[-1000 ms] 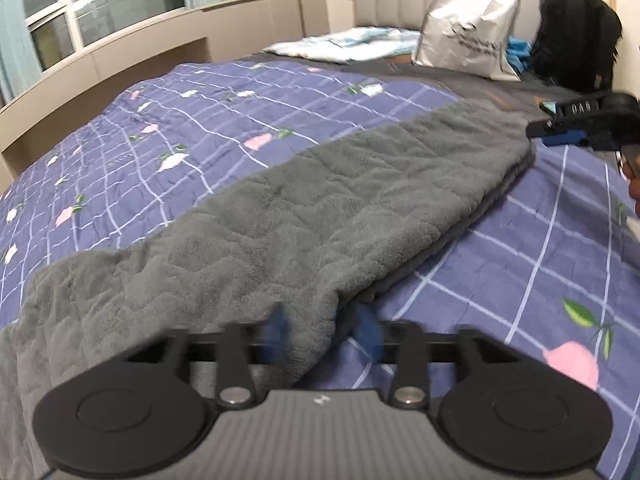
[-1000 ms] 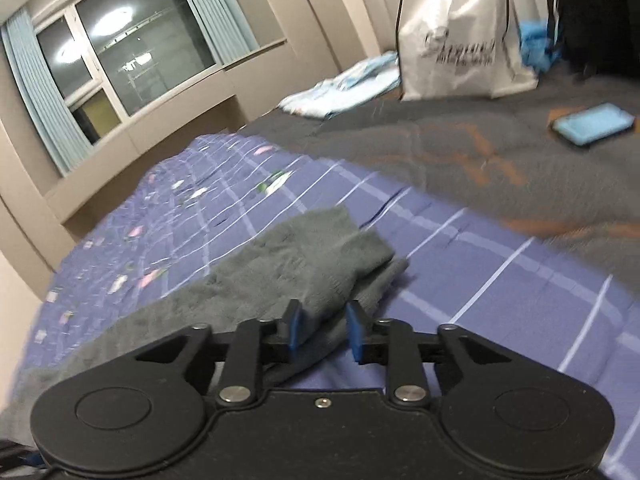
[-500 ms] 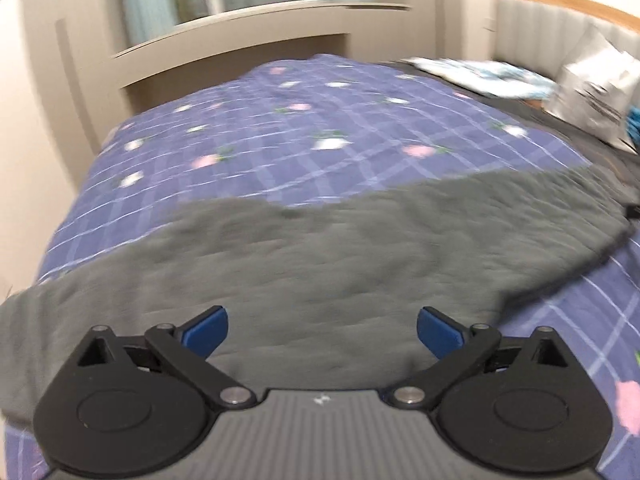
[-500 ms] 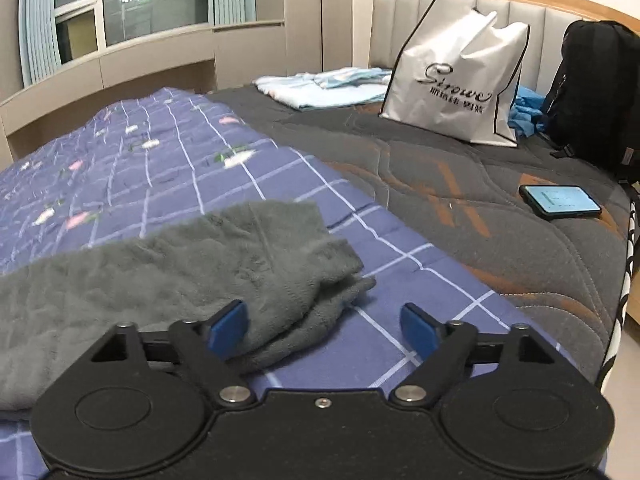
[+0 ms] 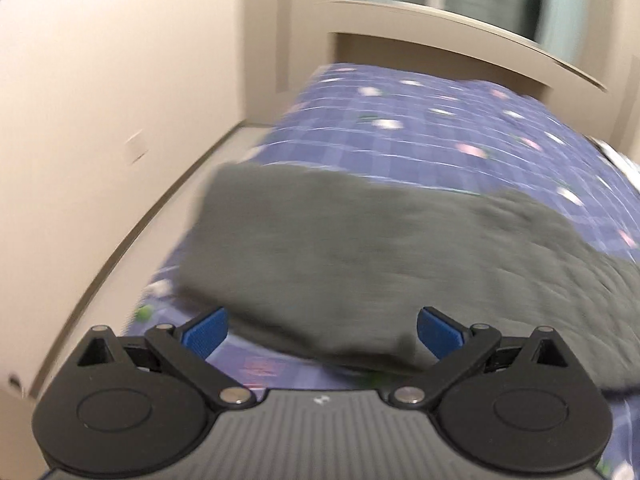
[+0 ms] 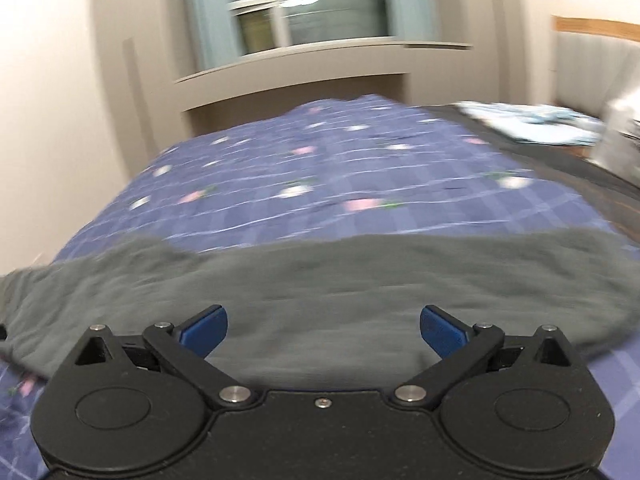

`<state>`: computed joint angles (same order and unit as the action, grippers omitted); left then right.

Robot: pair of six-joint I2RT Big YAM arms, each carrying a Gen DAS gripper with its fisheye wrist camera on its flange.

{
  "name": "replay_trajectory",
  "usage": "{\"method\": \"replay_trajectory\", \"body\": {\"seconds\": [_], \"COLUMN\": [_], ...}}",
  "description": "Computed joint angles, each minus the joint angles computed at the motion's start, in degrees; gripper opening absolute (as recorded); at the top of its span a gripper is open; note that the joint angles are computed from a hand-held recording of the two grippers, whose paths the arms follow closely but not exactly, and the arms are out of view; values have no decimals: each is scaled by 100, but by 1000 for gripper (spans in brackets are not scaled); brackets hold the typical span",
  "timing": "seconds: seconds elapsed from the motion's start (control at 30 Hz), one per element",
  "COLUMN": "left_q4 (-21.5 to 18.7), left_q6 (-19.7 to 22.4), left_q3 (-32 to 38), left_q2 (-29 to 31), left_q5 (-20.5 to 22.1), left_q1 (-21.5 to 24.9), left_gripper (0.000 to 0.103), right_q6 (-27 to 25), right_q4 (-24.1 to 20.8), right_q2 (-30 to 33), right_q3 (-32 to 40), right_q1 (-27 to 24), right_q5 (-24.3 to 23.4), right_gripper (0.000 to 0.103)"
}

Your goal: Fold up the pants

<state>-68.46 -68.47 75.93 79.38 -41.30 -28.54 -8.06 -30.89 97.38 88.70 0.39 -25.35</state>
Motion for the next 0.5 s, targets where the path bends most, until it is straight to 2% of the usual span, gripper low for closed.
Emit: {"method": "replay_trajectory", "body": {"seconds": [0.07,0.13,0.27,0.33,0.37,0.47,0.5], "left_q4": [189,544,1684,2221,2395,2693,2680], "left_q6": [-290,-543,-878,-1100,-1182,-1214,-1231], "left_q3": [-425,-852,-1689,-1987,-2108,-2303,-2286], "left_q2": [-330,-676,-1339,-1517,-1596,-1704,-1654], "left_q5": [90,292,880,1112,1171,1241,1204], "left_q1": [212,480,1005,1174,1225,1282,1260], "left_gripper": [103,103,101,94,86,73,68], "right_q6": [36,25,17,51,66,46,26], "right_q4": [-123,-189,-217,-294,-331,-332,-348], "right_q2": [23,35,5,-20,-40,-140,-161], "right_q3": [48,73,58,44,28,-137,-189], "right_q1": [266,468,822,895,928,981,937], "right_q5": [-15,-38,25,-16,-42,-35,-62], "right_gripper": [102,102,102,102,102,102,102]}}
